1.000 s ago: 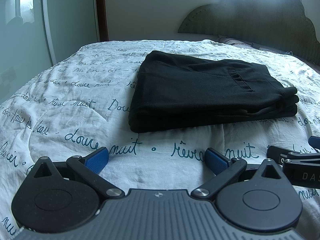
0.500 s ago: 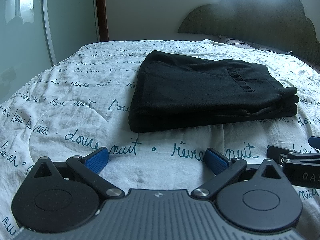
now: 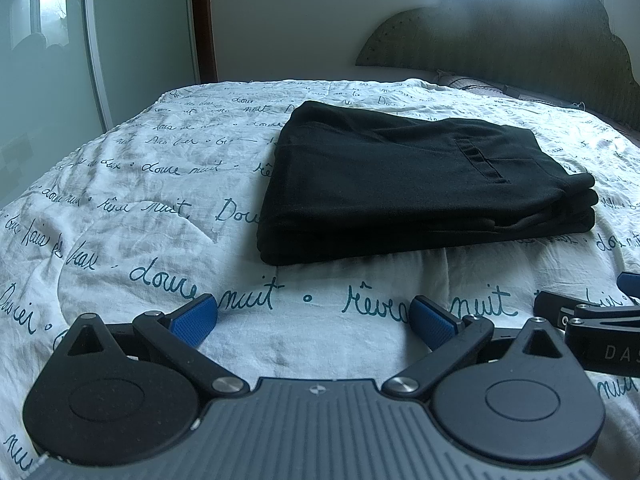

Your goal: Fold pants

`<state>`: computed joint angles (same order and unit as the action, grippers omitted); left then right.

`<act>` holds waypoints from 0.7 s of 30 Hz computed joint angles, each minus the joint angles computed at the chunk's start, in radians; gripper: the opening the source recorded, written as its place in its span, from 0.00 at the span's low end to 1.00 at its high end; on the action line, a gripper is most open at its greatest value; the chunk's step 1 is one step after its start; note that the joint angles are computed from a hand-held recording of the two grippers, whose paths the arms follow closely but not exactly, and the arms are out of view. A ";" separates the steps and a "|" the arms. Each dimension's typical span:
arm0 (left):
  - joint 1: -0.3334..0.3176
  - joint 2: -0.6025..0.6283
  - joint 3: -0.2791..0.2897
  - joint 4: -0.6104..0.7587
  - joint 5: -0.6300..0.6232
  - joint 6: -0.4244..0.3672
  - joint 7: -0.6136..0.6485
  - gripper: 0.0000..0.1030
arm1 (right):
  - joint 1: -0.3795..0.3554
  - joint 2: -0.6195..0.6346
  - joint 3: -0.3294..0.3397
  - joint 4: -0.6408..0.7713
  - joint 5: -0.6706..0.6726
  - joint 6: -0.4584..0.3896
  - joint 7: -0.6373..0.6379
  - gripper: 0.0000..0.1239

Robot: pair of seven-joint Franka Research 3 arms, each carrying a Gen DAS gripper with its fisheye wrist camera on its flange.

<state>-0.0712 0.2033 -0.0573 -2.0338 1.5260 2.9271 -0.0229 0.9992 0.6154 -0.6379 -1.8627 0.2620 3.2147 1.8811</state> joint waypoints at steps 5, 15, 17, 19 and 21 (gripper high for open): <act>0.000 0.000 0.000 0.000 0.000 0.000 0.000 1.00 | 0.000 0.000 0.000 0.000 0.001 0.000 -0.001 0.83; 0.003 0.006 0.002 0.002 -0.029 0.018 0.020 1.00 | -0.001 0.000 0.001 0.001 0.002 0.000 -0.002 0.83; 0.003 0.008 0.005 0.002 -0.038 0.023 0.028 1.00 | -0.002 0.000 0.002 0.000 0.002 0.001 -0.002 0.83; 0.001 0.010 0.007 0.004 -0.040 0.024 0.032 1.00 | -0.002 0.000 0.001 0.001 0.002 0.000 -0.003 0.83; 0.000 0.010 0.010 0.005 -0.040 0.023 0.035 1.00 | -0.002 0.000 0.001 0.001 0.002 0.000 -0.003 0.83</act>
<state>-0.0714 0.2135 -0.0477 -2.0288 1.4857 2.9505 0.0121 0.9976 0.6158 -0.6365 -1.8619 0.2643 3.2149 1.8785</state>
